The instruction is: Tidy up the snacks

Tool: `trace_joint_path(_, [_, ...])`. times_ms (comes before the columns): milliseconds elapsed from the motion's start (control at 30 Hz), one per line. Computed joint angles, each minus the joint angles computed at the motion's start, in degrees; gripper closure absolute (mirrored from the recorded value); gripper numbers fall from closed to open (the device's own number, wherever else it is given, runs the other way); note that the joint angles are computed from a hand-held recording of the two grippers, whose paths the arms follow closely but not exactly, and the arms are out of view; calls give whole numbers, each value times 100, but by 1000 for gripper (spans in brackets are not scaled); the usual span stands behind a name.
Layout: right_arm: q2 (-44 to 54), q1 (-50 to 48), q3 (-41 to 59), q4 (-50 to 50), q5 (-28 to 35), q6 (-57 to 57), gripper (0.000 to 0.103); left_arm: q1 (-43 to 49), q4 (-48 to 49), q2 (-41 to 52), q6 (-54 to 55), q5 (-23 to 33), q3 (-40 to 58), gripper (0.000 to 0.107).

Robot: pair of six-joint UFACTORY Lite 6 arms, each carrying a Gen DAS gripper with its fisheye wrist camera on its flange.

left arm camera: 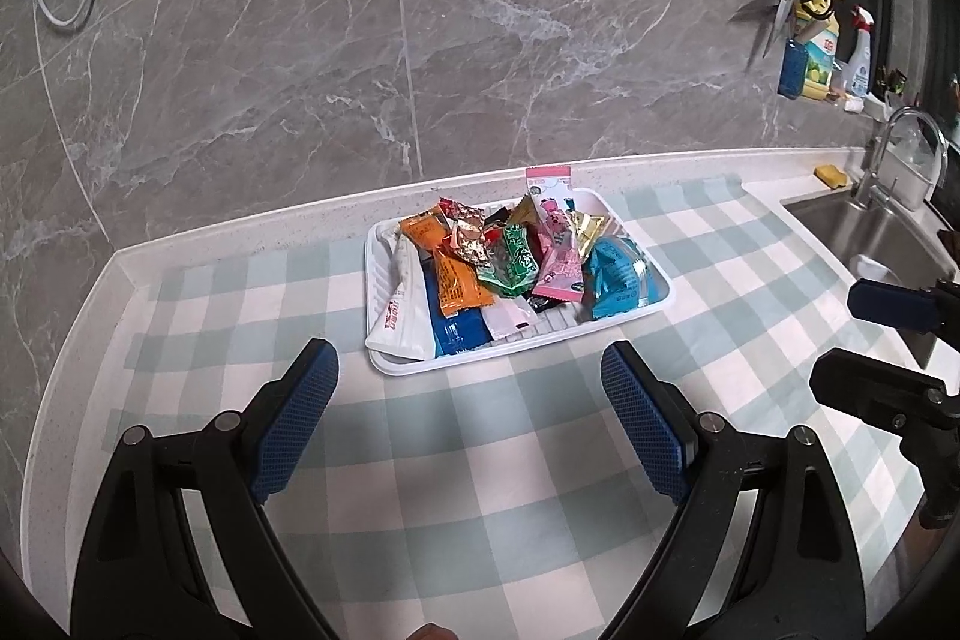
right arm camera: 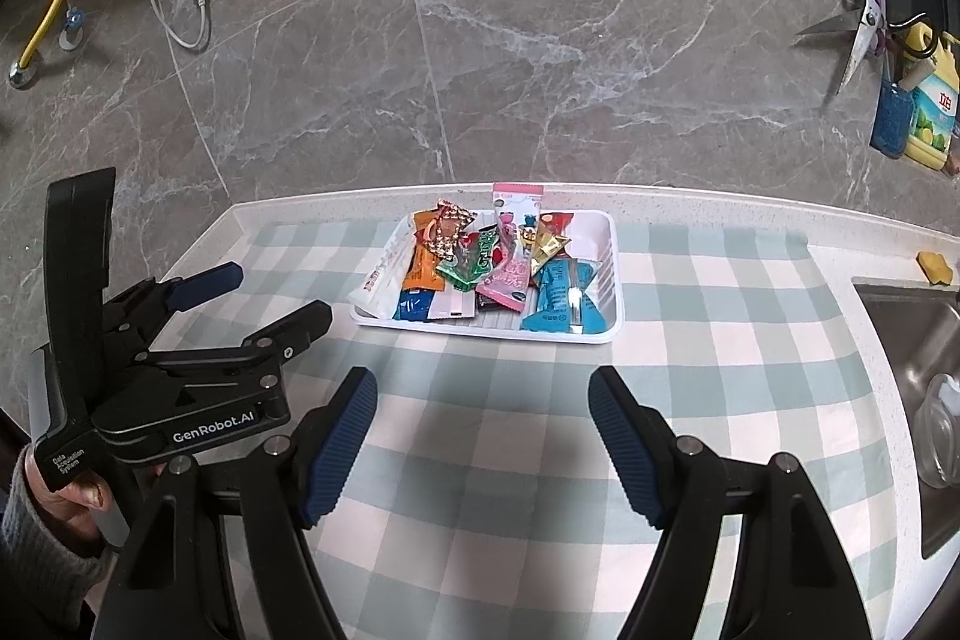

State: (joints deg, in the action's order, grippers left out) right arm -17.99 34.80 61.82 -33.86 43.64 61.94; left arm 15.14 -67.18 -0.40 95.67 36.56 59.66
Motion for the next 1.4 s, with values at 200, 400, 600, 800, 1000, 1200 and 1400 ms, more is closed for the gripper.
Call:
trace_joint_path(200, [2, 60, -4, -46, 30, 68, 27, 54, -29, -38, 107, 8, -79, 17])
trace_joint_path(400, [-4, 38, -12, -13, 17, 24, 27, 57, -16, -29, 109, -24, -84, 17])
trace_joint_path(600, [-23, 139, -37, -81, 70, 151, 27, 42, 18, -10, 82, -59, -68, 17])
trace_joint_path(800, [-22, 154, -33, -89, 82, 166, 27, 41, -15, -31, 109, -73, -110, 17])
trace_joint_path(1000, [-35, 182, -50, -110, 91, 203, 27, 73, -32, -65, 210, 23, -155, 17])
trace_joint_path(1200, [-73, 190, -74, -108, 104, 203, 27, 365, 138, 52, 47, 747, -45, 17])
trace_joint_path(1400, [-190, 314, -187, -190, 150, 395, 27, 382, 484, 172, -366, 732, 132, 18])
